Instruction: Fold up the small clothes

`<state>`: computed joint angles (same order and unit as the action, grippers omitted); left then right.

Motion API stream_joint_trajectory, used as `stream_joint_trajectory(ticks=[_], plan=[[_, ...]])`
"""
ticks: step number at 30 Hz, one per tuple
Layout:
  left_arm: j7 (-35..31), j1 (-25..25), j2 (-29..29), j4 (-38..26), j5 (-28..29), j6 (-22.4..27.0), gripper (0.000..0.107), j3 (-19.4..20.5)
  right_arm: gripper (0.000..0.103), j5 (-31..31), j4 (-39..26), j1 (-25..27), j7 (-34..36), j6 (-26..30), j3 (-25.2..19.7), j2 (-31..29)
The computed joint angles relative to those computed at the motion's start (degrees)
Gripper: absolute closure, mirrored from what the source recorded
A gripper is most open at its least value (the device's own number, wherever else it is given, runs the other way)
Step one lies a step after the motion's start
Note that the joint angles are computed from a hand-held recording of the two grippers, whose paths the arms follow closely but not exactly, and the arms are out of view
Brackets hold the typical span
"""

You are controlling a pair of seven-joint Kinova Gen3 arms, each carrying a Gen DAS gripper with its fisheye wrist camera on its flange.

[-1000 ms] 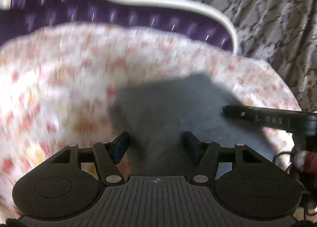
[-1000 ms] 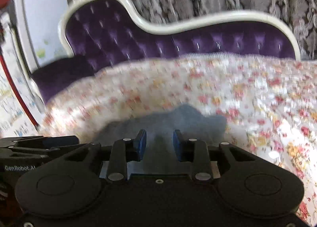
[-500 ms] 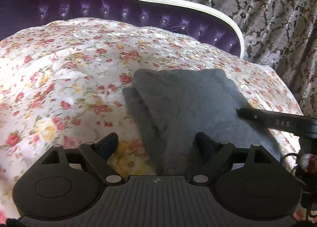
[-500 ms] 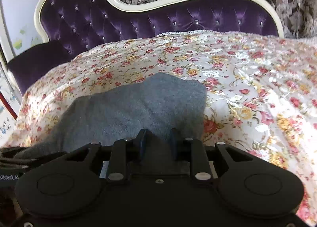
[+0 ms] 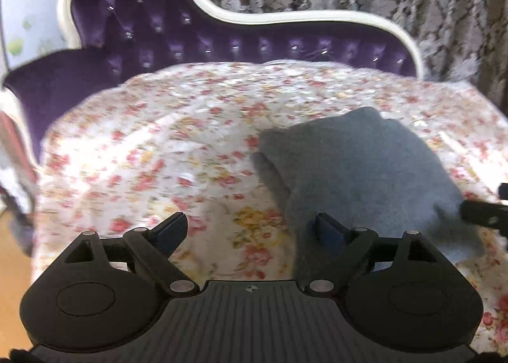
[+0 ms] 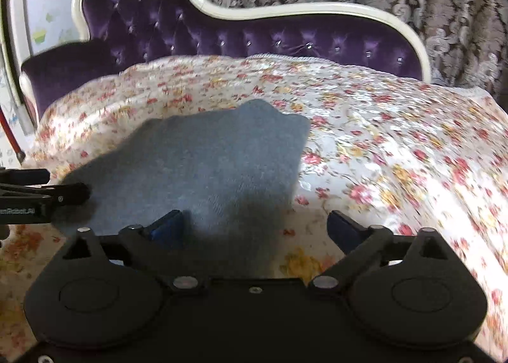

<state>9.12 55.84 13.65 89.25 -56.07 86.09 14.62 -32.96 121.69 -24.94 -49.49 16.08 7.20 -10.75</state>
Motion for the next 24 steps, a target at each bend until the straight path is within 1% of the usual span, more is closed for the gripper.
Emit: stream_joint_trajectory(ticks=[1,3,5,7,10,11,12,14,19,21,24], plan=[[-1.77,0.24,0.77,-2.22,0.41,2.16,0.02,0.13,0.001,-1.3,0.49,-0.55,0.11,0.33,0.84,-1.08],[-5.02,1.05,2.1,-6.4,0.91,5.82,0.02,-0.07,0.001,-4.88,1.32,-3.0,0.93,1.22,4.03,-3.34],[-6.25,2.11,2.35,-8.54,0.84,7.27,0.02,-0.54,0.001,-6.08,1.53,-3.11,-0.59,2.03,4.7,-4.94],[-5.05,2.83,0.91,-7.35,0.28,5.35,0.02,-0.62,0.001,-5.61,1.55,-2.17,-3.28,2.41,3.91,-6.21],[-2.19,2.82,-1.53,-4.82,-0.21,1.37,0.02,0.23,0.001,-5.83,1.7,-3.78,-4.8,3.59,5.64,-7.98],[-1.41,2.88,-1.87,-4.32,-0.51,0.84,0.02,0.63,0.001,-5.66,1.81,-3.99,-5.38,3.95,5.82,-8.52],[-1.19,2.92,-1.71,-4.51,-0.64,0.94,0.02,1.01,0.001,-5.06,1.81,-3.79,-6.12,4.31,5.59,-8.94],[-1.41,3.1,-1.27,-5.05,-0.42,1.59,0.02,1.44,0.001,-2.68,1.89,-1.87,-8.89,4.9,3.32,-9.77],[-1.35,4.47,-0.51,-5.91,-0.07,3.32,0.02,1.77,0.001,1.84,2.71,-0.78,-13.85,5.26,0.62,-12.32],[-1.01,5.07,-0.33,-6.16,0.06,3.89,0.02,1.75,0.001,3.77,3.26,-0.13,-16.35,4.75,-0.94,-13.54],[-0.82,5.99,0.02,-6.82,0.27,5.03,0.02,1.78,0.001,7.15,4.65,1.18,-19.53,2.59,-3.94,-15.45]])
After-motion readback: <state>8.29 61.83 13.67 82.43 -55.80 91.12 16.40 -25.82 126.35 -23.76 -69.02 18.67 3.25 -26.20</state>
